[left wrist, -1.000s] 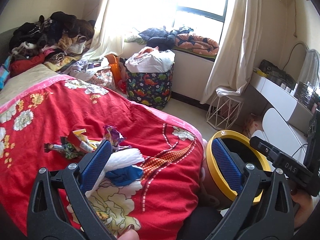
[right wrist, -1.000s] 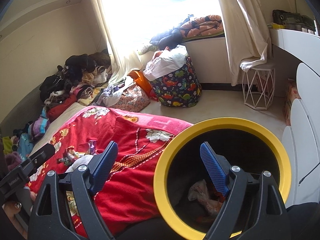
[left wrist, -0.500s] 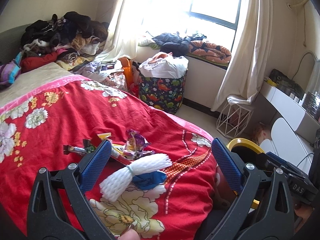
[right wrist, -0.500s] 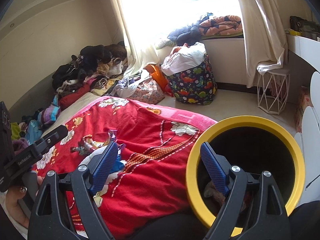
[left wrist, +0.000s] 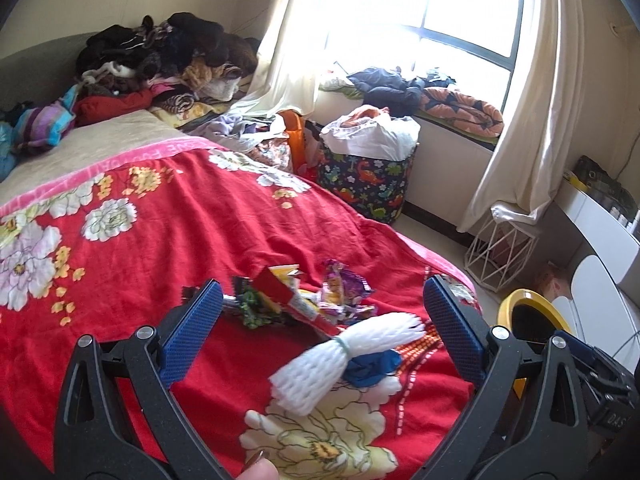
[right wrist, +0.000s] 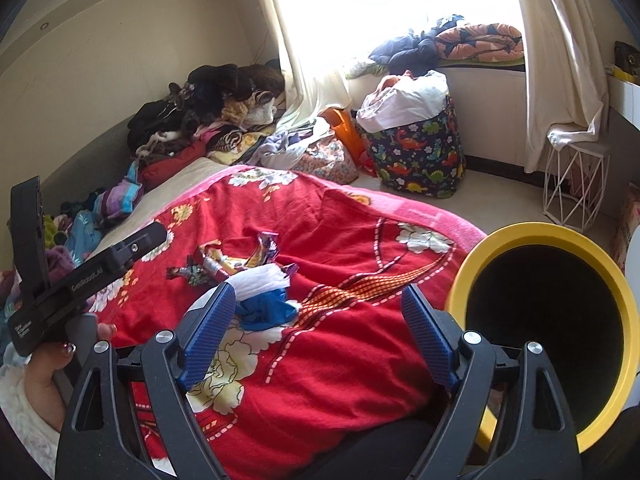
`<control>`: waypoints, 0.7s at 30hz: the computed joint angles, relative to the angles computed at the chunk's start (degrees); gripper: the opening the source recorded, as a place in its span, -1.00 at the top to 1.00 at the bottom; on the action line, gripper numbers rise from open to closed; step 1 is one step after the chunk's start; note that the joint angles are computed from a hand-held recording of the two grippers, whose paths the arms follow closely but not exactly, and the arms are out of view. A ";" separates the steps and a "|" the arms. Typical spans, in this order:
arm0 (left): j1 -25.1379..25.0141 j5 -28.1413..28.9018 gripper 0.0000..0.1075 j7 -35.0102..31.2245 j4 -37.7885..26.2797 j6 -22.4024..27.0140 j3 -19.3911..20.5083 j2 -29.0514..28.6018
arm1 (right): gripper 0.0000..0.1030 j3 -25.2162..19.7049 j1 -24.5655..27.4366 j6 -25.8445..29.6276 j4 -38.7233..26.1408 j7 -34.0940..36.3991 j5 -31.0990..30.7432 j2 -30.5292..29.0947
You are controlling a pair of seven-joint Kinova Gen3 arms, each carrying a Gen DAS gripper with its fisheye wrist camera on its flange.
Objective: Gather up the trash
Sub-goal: 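Move both open tools back toward the trash on the bedspread, then close the right tool on the white foam net while the left tool grasps a snack wrapper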
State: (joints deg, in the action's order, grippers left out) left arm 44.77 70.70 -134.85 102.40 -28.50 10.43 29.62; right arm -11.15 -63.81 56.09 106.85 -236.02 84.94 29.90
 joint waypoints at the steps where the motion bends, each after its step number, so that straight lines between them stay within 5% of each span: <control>1: -0.24 0.23 -0.71 -0.03 0.15 -0.04 -0.18 0.08 | -0.60 -0.04 0.21 -0.50 -0.19 0.04 0.21 0.14; 7: -2.25 2.04 -0.69 -0.40 1.12 0.44 -0.31 0.32 | -0.60 0.50 1.68 -4.71 -2.39 0.59 1.17 1.60; 21: -7.70 6.12 0.28 -2.48 0.51 12.36 -1.47 2.04 | -0.60 4.62 4.40 -14.76 -8.64 4.06 -0.56 5.70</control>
State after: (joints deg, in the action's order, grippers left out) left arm 37.07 76.83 -137.34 102.92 -16.15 8.96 31.66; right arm -6.53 -59.41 41.32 98.21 -231.96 84.38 35.60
